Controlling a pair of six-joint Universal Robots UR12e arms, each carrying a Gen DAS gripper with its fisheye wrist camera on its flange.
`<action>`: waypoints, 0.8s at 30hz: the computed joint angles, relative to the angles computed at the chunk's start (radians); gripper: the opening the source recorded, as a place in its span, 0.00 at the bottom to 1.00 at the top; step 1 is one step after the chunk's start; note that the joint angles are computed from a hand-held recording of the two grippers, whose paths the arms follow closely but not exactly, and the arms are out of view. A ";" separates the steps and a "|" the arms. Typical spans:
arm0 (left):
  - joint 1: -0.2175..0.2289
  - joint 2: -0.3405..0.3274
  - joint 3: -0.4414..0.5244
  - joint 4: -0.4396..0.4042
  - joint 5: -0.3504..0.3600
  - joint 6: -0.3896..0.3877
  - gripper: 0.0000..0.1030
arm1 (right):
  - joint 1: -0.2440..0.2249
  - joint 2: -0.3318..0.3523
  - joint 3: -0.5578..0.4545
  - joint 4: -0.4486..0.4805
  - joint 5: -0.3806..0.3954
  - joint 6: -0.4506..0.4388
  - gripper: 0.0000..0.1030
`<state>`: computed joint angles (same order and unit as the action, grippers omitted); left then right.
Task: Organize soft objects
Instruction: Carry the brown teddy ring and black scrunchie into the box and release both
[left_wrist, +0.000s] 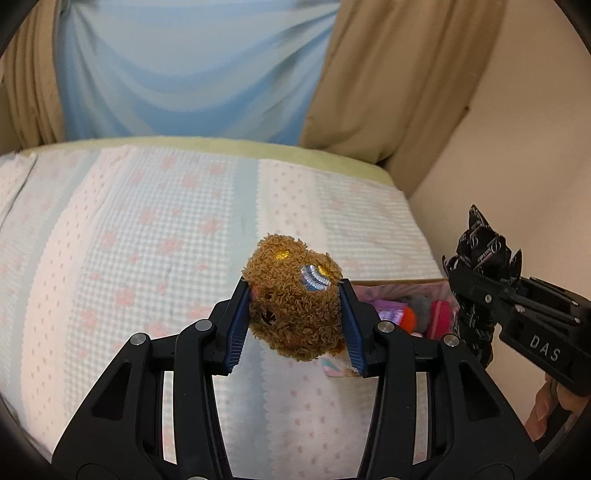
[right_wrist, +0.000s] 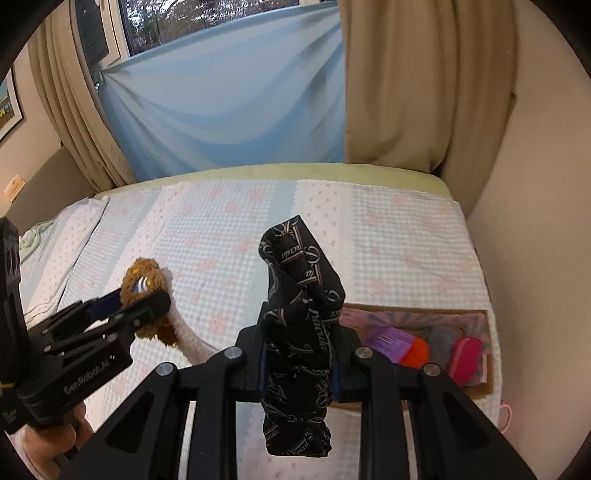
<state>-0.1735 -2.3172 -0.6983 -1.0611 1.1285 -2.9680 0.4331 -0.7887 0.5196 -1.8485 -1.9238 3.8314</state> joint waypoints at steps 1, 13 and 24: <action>-0.006 0.005 -0.008 0.011 0.002 -0.004 0.40 | 0.000 -0.027 0.043 -0.019 -0.003 0.002 0.22; -0.096 0.033 -0.043 0.005 0.015 -0.033 0.40 | -0.044 -0.253 0.401 -0.109 -0.008 0.043 0.22; -0.172 -0.124 0.195 -0.211 0.045 0.058 0.40 | -0.131 -0.344 0.592 -0.120 0.075 0.156 0.22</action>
<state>-0.3454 -2.4415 -0.5031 -1.2725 1.1735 -2.9104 0.3020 -1.1330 1.1116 -1.9681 -1.8491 3.9869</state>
